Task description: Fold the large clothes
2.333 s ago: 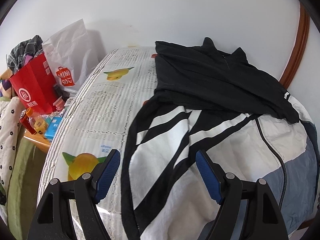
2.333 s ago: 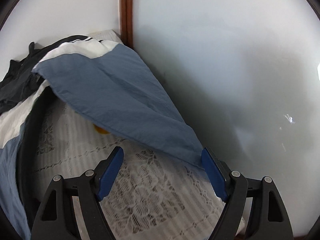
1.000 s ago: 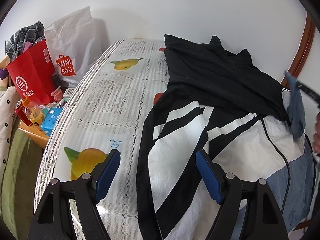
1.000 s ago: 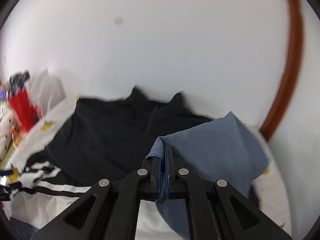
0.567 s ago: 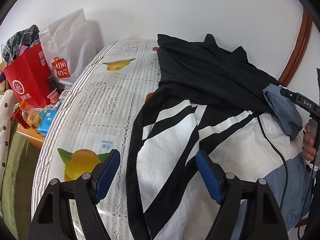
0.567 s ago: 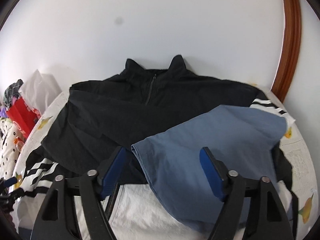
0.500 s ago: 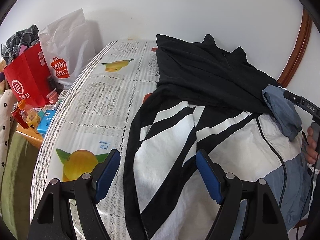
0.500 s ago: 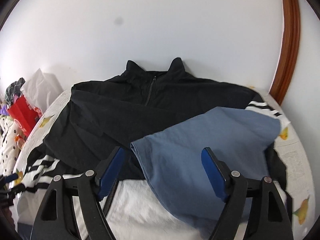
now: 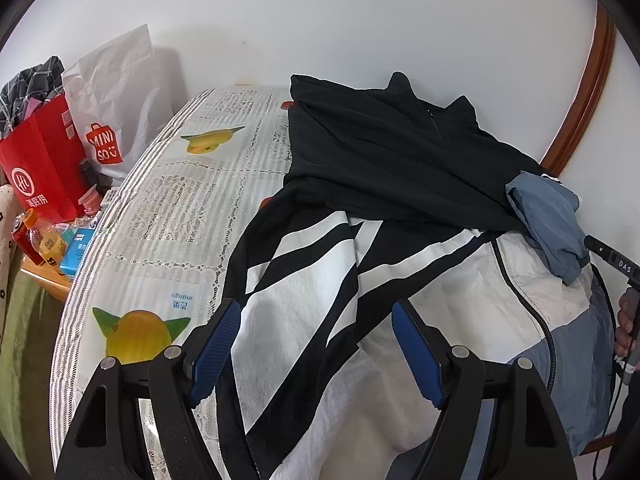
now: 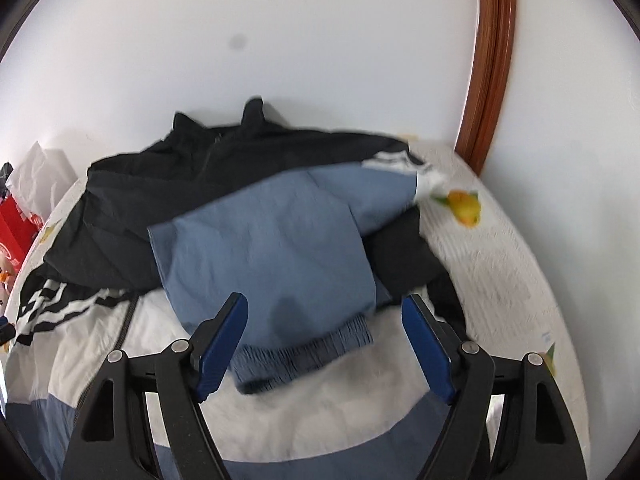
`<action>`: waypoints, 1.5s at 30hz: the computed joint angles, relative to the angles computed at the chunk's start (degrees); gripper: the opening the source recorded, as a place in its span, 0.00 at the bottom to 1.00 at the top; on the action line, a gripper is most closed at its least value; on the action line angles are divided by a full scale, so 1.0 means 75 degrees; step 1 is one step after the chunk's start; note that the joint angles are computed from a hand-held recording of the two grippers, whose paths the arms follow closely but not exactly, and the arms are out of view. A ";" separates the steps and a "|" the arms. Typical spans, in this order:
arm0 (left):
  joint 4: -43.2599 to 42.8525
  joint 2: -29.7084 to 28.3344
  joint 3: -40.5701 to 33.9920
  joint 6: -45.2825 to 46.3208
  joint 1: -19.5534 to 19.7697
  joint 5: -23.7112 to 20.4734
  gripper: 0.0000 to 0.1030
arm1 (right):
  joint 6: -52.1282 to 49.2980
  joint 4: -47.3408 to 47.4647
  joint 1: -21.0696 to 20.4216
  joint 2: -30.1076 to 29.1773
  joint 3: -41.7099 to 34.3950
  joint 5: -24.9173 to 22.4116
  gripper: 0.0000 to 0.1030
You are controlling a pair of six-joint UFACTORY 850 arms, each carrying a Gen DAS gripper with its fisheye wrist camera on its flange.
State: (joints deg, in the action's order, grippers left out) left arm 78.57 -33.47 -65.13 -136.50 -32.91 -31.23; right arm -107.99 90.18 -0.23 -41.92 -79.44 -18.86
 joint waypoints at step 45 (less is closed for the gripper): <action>0.0692 0.0091 -0.0249 -0.0166 0.0501 0.0290 0.73 | 0.1080 -0.1049 0.1822 -0.0350 -0.1184 -0.1657 0.41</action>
State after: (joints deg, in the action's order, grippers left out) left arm 83.76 -32.79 -67.00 -137.74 -29.15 -29.05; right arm -99.89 82.31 13.43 -44.54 -88.32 -31.29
